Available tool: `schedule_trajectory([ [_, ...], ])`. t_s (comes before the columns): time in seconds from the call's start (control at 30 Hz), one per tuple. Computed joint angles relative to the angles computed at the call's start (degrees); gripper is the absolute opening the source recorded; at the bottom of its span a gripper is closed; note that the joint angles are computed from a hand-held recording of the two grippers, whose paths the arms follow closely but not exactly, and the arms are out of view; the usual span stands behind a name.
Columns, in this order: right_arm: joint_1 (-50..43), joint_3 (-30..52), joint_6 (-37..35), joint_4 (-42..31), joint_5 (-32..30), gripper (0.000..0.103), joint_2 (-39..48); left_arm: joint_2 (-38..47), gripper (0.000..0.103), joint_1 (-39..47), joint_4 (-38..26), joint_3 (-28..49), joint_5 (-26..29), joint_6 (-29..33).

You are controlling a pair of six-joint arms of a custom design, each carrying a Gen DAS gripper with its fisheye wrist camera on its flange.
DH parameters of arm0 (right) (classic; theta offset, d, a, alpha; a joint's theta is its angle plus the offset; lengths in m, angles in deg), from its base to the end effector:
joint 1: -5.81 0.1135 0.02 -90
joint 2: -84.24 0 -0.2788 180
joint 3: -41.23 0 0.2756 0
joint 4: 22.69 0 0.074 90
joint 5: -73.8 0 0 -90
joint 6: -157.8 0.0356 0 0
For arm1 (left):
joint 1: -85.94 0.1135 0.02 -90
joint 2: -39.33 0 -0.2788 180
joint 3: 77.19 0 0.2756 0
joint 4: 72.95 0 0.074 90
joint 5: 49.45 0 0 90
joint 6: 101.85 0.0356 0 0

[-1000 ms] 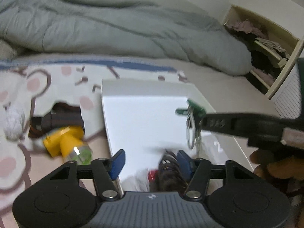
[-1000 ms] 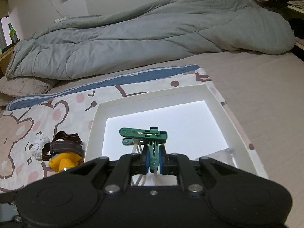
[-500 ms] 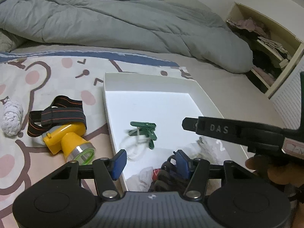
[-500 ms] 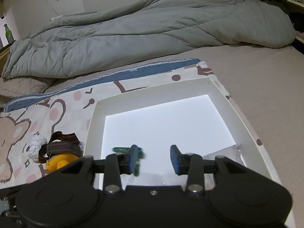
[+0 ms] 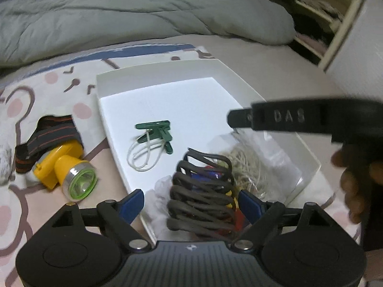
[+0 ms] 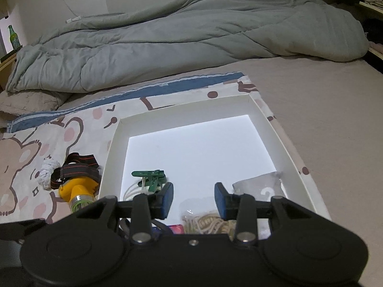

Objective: Organize objects
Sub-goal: 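Lower the clothespin and coiled clip into the tray and open both grippers, then withdraw both open tools from the tray back over the bed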

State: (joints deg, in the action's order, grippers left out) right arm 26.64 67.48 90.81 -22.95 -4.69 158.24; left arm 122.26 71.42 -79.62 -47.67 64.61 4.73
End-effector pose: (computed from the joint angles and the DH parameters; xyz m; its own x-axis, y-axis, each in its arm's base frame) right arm 0.1907 0.0649 0.0966 -0.7268 0.1333 -0.6737 0.0657 0.9900 0.1250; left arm 0.1930 -0.0650 0.0766 -0.6827 0.4460 -0.5789 0.6475 0.7363 -0.1963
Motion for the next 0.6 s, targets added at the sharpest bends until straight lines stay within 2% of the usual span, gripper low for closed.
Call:
schedule_trajectory([
  [0.03,-0.02,-0.14,-0.12,-0.13,-0.23,0.038,-0.34,0.36,0.082,-1.08,1.25,-0.41,-1.08,-0.12],
  [0.1,-0.15,-0.36,-0.7,-0.41,-0.86,0.038,-0.98,1.53,0.063,-2.34,3.13,-0.77,-1.53,0.79],
  [0.27,-0.4,-0.6,-1.35,-0.55,-2.06,0.038,-1.77,0.87,0.062,-4.3,9.1,-2.44,-4.19,-0.34],
  [0.33,-0.58,-0.78,-1.31,-0.52,-2.42,0.038,-2.24,1.5,0.062,-2.87,12.85,-2.71,-3.27,-1.59],
  [0.47,-1.0,-0.99,-1.24,-0.03,-2.82,0.038,-2.46,5.18,0.066,1.11,22.64,-3.08,-1.11,-8.6],
  [0.5,-1.12,-1.02,-1.32,0.15,-2.73,0.038,-2.26,5.99,0.073,1.87,21.88,-2.18,-0.65,-9.44],
  [0.6,-1.76,-1.12,-1.07,0.51,-3.01,0.038,-1.99,7.93,0.074,3.39,20.0,-0.29,0.5,-8.89],
])
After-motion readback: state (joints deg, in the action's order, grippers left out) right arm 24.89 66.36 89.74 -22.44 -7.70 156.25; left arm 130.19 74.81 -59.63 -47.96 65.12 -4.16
